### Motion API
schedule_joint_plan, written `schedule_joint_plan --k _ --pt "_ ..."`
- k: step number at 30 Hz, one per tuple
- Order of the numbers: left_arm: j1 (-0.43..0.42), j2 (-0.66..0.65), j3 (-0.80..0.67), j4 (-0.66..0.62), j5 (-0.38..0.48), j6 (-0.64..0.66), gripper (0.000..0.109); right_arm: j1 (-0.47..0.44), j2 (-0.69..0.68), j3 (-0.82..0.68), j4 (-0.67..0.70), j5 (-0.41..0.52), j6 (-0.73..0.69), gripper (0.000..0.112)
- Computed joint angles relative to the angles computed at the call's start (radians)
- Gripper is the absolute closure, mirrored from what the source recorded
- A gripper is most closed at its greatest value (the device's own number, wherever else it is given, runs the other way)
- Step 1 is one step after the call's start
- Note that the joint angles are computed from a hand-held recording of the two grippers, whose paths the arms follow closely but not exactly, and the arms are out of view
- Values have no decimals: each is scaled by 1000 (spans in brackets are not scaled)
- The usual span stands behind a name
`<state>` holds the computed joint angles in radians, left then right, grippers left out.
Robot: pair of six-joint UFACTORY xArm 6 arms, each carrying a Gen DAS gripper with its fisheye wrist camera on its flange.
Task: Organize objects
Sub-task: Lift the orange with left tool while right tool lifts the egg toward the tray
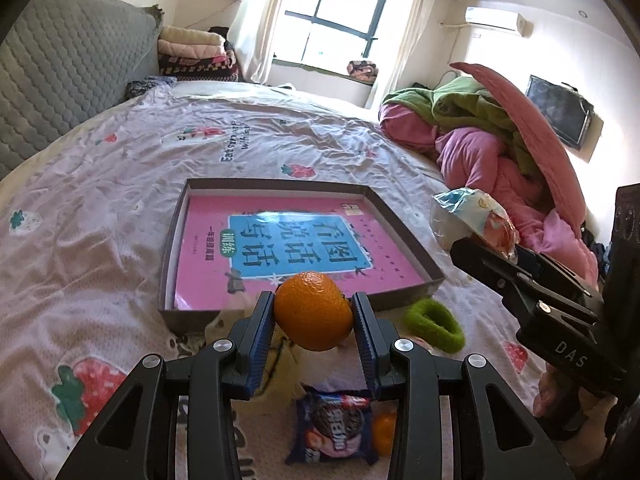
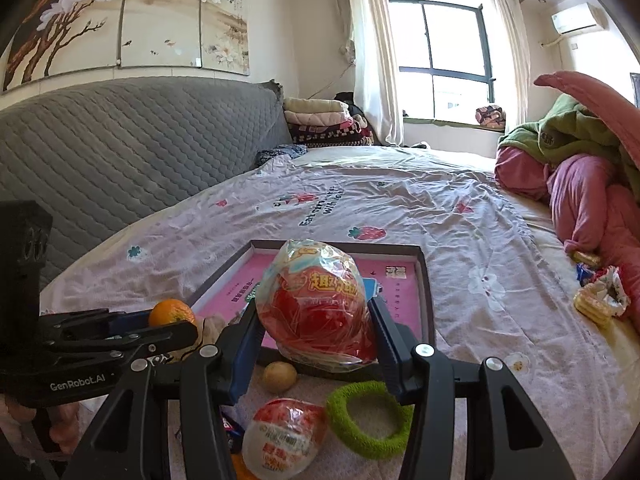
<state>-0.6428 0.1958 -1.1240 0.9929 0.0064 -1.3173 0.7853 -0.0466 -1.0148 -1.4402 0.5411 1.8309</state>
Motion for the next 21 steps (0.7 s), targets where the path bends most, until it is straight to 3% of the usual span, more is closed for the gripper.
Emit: schedule_joint_plan --k 5,8,11,18,21 --pt "11 28 -26 -114 -21 106 69 -47 39 -29 15 -44 -27 60" --pt "15 39 -51 -91 -3 102 69 -67 44 -42 6 -40 -39 60" --pt "13 54 -62 -180 -2 185 69 -79 37 -44 -12 -38 -33 60" --pt "22 87 -114 -115 18 152 69 -95 31 -44 -5 -38 -50 60" --pt "28 109 -134 -166 21 203 69 -104 42 -53 24 -44 -89 60"
